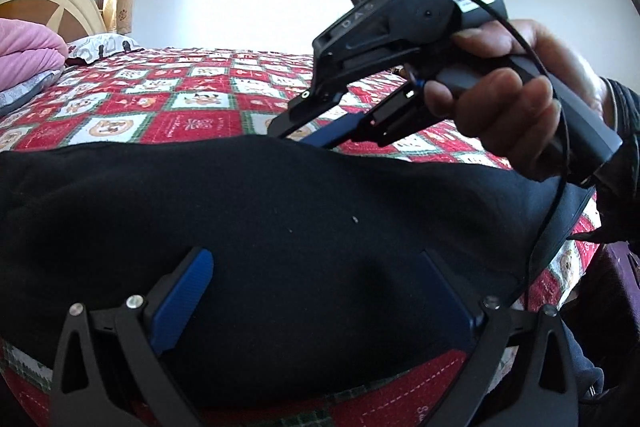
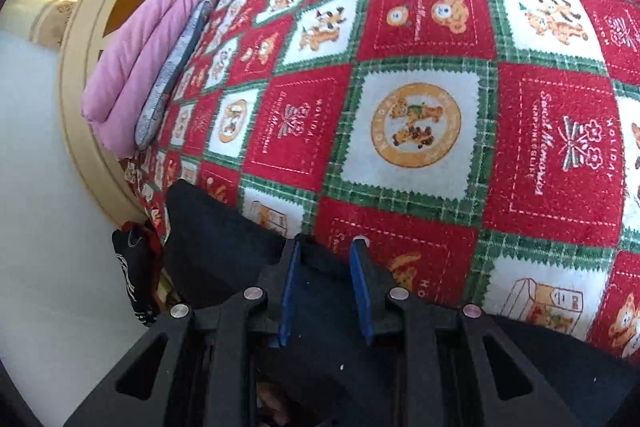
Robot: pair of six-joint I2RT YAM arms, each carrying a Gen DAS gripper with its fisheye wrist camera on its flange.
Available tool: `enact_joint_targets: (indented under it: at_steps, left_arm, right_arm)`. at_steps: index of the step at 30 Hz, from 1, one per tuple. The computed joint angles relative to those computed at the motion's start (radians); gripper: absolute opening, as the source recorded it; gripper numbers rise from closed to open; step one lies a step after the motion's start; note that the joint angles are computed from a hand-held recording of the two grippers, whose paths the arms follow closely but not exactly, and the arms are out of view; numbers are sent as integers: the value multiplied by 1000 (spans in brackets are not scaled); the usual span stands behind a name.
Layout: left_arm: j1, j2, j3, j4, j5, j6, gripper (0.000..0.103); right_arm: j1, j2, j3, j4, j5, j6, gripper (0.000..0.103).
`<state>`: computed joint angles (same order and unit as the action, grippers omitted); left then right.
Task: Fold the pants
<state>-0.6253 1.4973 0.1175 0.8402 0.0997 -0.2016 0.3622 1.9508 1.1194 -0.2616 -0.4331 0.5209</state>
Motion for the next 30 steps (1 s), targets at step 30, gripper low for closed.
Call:
enact_joint_targets:
  at_steps: [30]
  left_arm:
    - [16,-6,-10,16,29,-6,103]
  right_arm:
    - [36,-105,-155,207,198,-28,14]
